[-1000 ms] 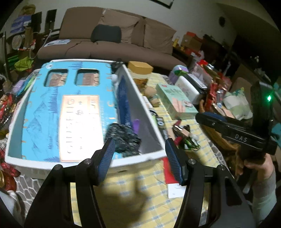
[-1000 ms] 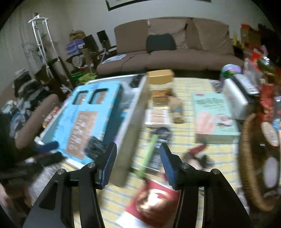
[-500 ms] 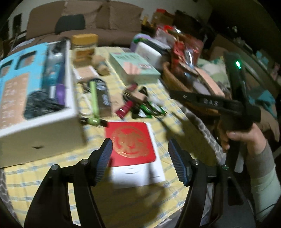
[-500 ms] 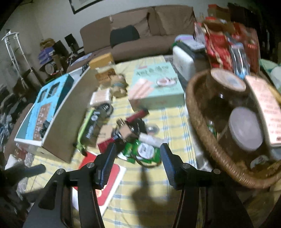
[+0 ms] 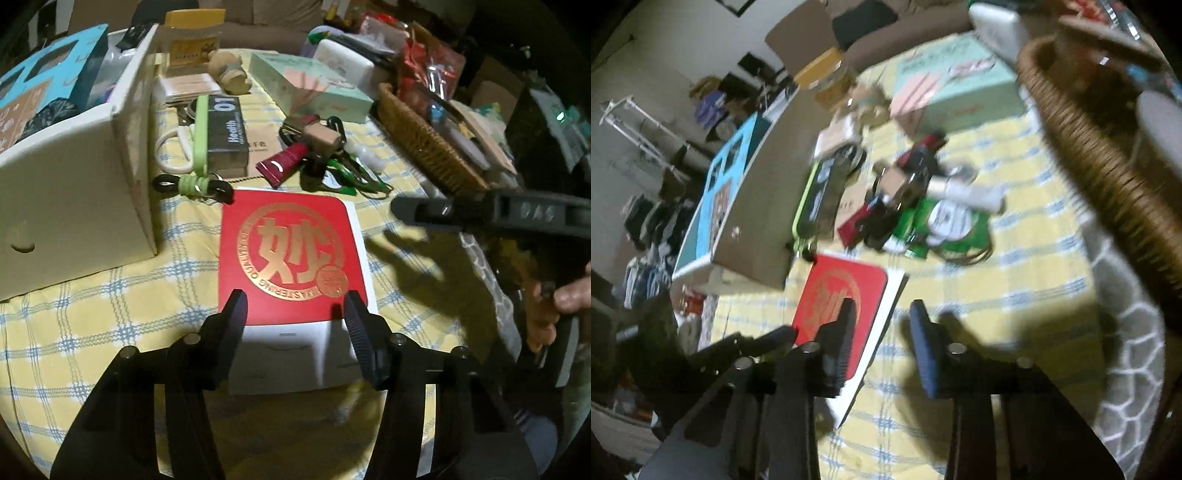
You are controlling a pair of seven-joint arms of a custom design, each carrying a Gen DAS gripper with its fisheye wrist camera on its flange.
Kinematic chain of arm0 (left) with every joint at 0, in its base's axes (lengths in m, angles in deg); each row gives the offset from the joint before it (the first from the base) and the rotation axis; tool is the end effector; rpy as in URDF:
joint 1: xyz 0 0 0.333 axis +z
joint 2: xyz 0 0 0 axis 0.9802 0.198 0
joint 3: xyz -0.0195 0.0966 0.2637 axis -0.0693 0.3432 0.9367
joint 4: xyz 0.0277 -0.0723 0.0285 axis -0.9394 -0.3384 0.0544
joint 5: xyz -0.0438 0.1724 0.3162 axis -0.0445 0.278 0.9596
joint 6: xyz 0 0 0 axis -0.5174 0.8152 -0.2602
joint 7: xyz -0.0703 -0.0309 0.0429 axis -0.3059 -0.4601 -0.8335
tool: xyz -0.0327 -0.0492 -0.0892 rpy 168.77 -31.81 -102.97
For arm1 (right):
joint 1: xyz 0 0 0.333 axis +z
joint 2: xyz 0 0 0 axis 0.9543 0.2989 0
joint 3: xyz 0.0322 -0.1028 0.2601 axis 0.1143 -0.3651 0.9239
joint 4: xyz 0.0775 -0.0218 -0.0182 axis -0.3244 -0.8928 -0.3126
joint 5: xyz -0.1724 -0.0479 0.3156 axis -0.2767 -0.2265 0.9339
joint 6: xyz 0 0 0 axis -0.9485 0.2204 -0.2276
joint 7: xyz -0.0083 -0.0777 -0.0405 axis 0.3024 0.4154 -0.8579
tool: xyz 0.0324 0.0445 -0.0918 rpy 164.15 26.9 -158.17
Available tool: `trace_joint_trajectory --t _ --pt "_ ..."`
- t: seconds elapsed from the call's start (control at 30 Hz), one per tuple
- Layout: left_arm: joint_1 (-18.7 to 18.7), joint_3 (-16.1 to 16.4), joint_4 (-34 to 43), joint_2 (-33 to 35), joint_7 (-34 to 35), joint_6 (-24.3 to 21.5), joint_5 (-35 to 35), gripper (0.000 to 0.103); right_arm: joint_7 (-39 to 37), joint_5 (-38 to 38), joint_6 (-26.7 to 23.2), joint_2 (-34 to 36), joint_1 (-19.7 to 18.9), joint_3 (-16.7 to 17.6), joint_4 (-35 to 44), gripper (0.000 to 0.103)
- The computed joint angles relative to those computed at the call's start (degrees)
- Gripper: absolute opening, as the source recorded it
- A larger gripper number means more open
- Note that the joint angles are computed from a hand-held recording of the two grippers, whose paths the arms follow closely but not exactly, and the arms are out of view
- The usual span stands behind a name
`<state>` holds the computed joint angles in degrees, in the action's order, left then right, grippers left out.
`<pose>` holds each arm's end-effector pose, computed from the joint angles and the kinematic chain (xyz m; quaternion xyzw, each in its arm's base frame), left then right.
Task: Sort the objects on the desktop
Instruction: 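Move the left gripper to the red card and grasp it, then lift the red card with the left gripper and carry it over the box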
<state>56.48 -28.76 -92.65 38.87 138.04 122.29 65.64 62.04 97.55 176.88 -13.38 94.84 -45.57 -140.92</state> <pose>0.5018 -0.4134 0.4620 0.4555 -0.8372 0.3027 0.0069 0.5179 0.2918 0.4272 -0.5932 0.7278 0.0059 0.3441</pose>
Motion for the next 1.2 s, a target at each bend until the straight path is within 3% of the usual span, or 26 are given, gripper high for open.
trace_joint_trajectory --t 0.17,0.23,0.3,0.4,0.47,0.6,0.67,0.83,0.97,1.0,1.2 --pt "0.71 0.23 -0.53 -0.43 -0.71 0.59 -1.34 0.051 -5.64 7.61 -1.96 3.28 -1.47 2.86 3.35 0.028" --pt "0.88 0.73 -0.50 -0.16 -1.87 0.36 -1.05 0.051 -3.37 4.86 -3.81 4.05 -0.11 1.52 4.38 0.028" --pt "1.78 0.33 -0.33 0.42 -1.72 -0.34 -2.74 0.051 -4.82 6.96 -5.08 4.94 -0.79 2.44 5.15 0.028" --pt "2.85 -1.12 -0.51 0.59 1.74 0.05 -5.70 0.052 -7.13 10.45 -3.92 5.18 -1.44 3.54 4.90 0.028" --pt "1.67 -0.26 0.30 0.90 0.78 -0.66 -3.44 0.052 -8.95 13.49 -2.72 5.40 -1.81 4.27 4.78 0.028" --pt "2.94 -1.05 -0.24 0.43 1.52 -0.93 -6.96 0.040 -8.44 13.24 -2.81 5.57 -1.01 3.53 4.99 0.028" --pt "3.47 -1.45 -0.56 0.04 2.62 -1.44 -8.90 0.039 -8.54 13.88 -2.30 5.45 -1.03 3.71 4.84 0.028" --pt "4.65 -2.53 -2.06 -2.50 6.21 -1.84 -15.33 0.038 -6.22 11.01 -0.11 3.10 0.50 2.68 2.60 0.025" --pt "4.63 -2.09 -2.82 -5.88 9.43 -1.95 -18.96 0.038 -1.66 4.95 4.35 -0.16 3.21 1.57 0.07 0.025" --pt "4.62 -1.75 -2.88 -6.66 9.88 -2.00 -19.53 0.038 2.43 0.34 4.86 -0.57 4.83 0.06 0.02 0.025" --pt "6.55 1.07 -2.88 -11.48 15.05 -2.44 -26.21 0.038 10.06 -10.30 4.71 2.18 7.13 -0.86 7.16 0.025"
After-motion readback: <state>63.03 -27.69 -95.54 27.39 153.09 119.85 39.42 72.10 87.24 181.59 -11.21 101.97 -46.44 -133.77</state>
